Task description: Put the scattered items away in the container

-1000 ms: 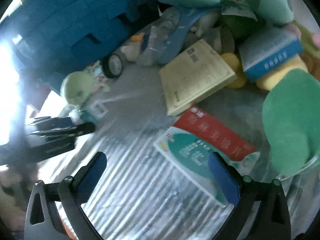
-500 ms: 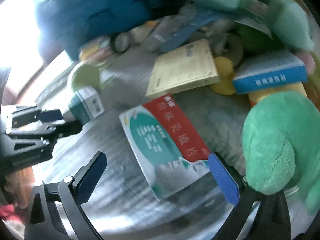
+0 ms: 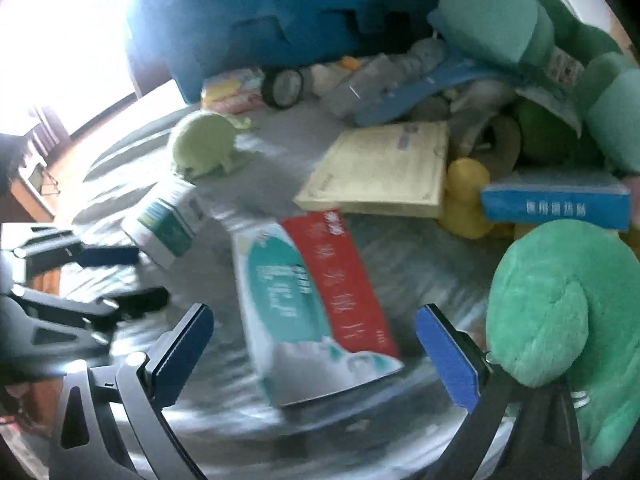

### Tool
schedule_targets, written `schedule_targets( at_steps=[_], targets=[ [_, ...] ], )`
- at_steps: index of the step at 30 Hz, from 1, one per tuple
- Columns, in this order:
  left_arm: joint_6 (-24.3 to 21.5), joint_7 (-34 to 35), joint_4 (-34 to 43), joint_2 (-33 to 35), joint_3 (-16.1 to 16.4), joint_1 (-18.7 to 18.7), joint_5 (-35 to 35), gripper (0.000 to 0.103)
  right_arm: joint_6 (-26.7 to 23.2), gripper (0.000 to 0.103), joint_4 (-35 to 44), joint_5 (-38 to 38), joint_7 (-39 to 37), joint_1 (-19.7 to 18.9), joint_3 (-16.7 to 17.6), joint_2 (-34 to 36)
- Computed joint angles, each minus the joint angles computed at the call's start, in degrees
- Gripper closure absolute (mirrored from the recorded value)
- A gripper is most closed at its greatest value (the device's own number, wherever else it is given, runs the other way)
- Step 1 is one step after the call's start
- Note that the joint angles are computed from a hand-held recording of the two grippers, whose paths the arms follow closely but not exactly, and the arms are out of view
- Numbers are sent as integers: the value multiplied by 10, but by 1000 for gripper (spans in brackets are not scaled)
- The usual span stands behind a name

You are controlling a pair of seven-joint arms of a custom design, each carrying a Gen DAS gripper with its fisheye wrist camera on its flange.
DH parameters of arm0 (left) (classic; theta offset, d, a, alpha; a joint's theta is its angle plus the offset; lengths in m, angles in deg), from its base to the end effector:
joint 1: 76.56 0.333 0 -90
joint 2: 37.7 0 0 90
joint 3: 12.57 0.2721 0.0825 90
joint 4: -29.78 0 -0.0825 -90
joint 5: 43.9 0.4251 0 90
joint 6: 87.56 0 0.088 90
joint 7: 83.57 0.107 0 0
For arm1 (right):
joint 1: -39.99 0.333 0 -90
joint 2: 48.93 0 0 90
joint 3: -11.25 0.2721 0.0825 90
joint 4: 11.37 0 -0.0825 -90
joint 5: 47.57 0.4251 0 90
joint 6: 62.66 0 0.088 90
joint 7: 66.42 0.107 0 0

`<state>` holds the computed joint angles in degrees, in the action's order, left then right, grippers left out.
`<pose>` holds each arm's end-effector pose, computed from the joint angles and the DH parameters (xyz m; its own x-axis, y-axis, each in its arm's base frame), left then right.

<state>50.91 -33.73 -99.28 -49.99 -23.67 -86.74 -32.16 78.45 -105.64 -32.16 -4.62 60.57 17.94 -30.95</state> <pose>0.5227 -0.2041 0.4296 0.1852 -0.9812 0.0538 -0.8933 -0.1909 -0.4069 0.6397 0.3208 0.4318 0.7144 -0.6989 -0.0343 -0.6059 -0.5934 -0.5299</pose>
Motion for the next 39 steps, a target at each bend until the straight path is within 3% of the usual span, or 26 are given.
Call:
schedule_targets(
  at_steps=[3,10,15,19,20,25,29,31,32,35,39],
  targets=[
    [4,-31,18,20,-2,8,17,36,-19,0,12,2,-12,-5,1,13],
    [-11,-74,77,76,-4,15,65,36,-30,0,13,53,-41,-19,9,17],
    [-15,-91,58,63,-6,6,70,65,-8,0,-1,49,-20,-11,4,9],
    [-13,-99,55,62,-8,3,79,65,1,4,-6,50,1,-9,4,6],
    [-11,-101,53,62,-8,3,79,65,4,19,-9,34,11,-3,0,3],
    [-11,-110,58,67,-7,3,85,64,0,19,-7,18,13,-1,1,2],
    [-4,-115,65,78,-6,4,95,58,23,6,-17,7,15,6,2,2],
    [0,-116,62,75,-5,4,97,64,38,11,-27,-27,39,20,-7,-2],
    [1,-114,61,73,-5,4,96,65,41,22,-30,-45,54,26,-11,-4],
    [2,-109,54,61,-5,5,95,65,19,22,-26,-21,55,16,-1,-10],
    [3,-112,39,26,-7,7,109,65,29,23,-45,-19,64,18,2,-36]
  ],
)
